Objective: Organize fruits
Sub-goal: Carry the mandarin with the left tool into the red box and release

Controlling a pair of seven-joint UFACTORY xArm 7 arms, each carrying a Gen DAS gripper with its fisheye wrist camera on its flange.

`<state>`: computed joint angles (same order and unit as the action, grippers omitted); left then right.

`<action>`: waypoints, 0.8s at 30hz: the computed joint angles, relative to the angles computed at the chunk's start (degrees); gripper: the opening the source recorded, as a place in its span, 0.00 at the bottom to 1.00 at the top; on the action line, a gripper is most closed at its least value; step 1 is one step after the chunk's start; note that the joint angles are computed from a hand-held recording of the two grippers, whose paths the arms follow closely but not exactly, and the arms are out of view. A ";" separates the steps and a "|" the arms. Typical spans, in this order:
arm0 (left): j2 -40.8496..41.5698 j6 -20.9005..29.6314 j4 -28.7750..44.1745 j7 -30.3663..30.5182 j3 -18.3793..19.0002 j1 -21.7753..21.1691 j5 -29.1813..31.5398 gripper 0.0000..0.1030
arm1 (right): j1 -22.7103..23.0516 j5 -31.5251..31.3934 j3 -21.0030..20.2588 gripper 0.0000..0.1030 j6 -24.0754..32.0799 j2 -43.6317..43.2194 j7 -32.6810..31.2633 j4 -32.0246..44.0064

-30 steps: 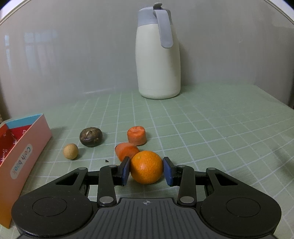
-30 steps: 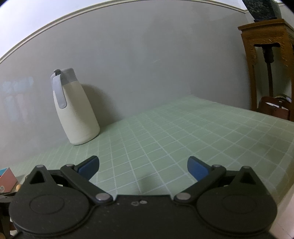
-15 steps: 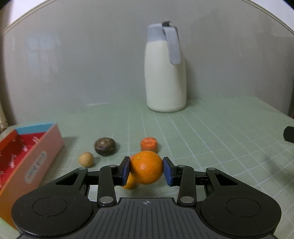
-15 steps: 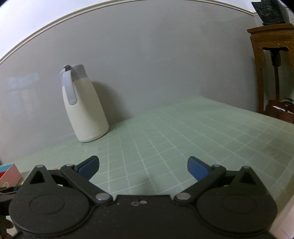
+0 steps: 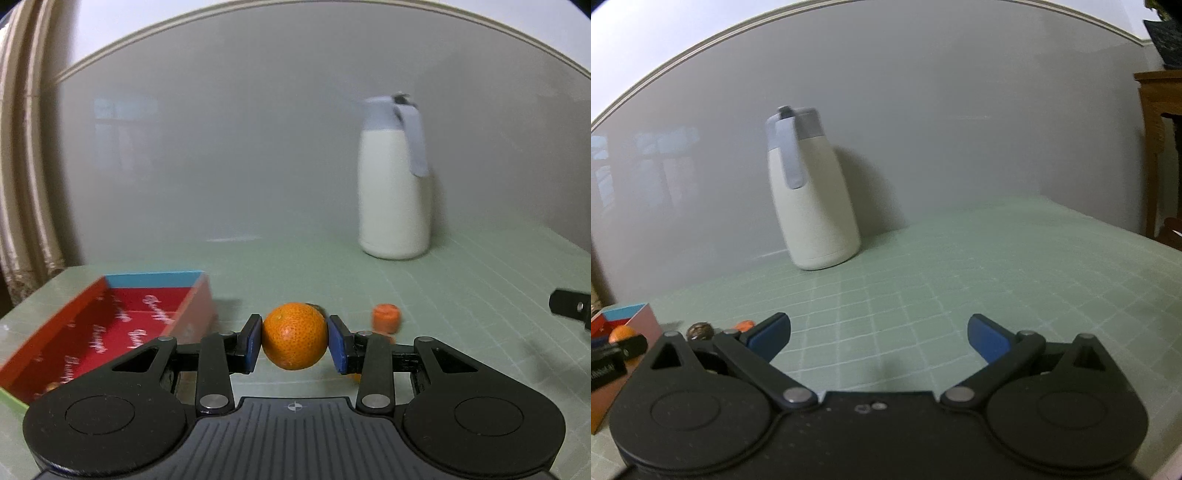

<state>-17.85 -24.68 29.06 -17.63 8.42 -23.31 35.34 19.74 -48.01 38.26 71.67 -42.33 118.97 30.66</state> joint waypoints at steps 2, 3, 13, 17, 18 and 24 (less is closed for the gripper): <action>-0.30 -0.26 0.15 0.25 0.62 1.01 -0.29 0.37 | -0.79 -1.29 -0.05 1.00 -1.18 1.56 0.01 0.97; -0.39 -0.28 0.33 0.31 1.02 1.51 -0.42 0.37 | -1.20 -2.06 -0.05 1.00 -1.82 2.54 0.03 1.59; 1.38 -0.85 2.43 1.77 3.66 7.30 -1.46 0.37 | -1.86 -9.57 -1.33 1.00 -5.36 11.60 1.04 7.15; 2.86 -0.94 3.50 2.11 3.60 9.89 -1.99 0.37 | -0.92 -13.11 -2.92 1.00 -6.06 15.76 1.75 9.58; 3.44 -0.81 4.00 2.05 3.55 10.48 -2.10 0.37 | -0.50 -13.98 -3.41 1.00 -6.23 16.79 1.89 10.20; 7.52 1.61 7.86 -0.81 3.67 13.08 -1.44 0.37 | 3.07 -17.09 -6.10 1.00 -5.84 20.71 2.70 12.19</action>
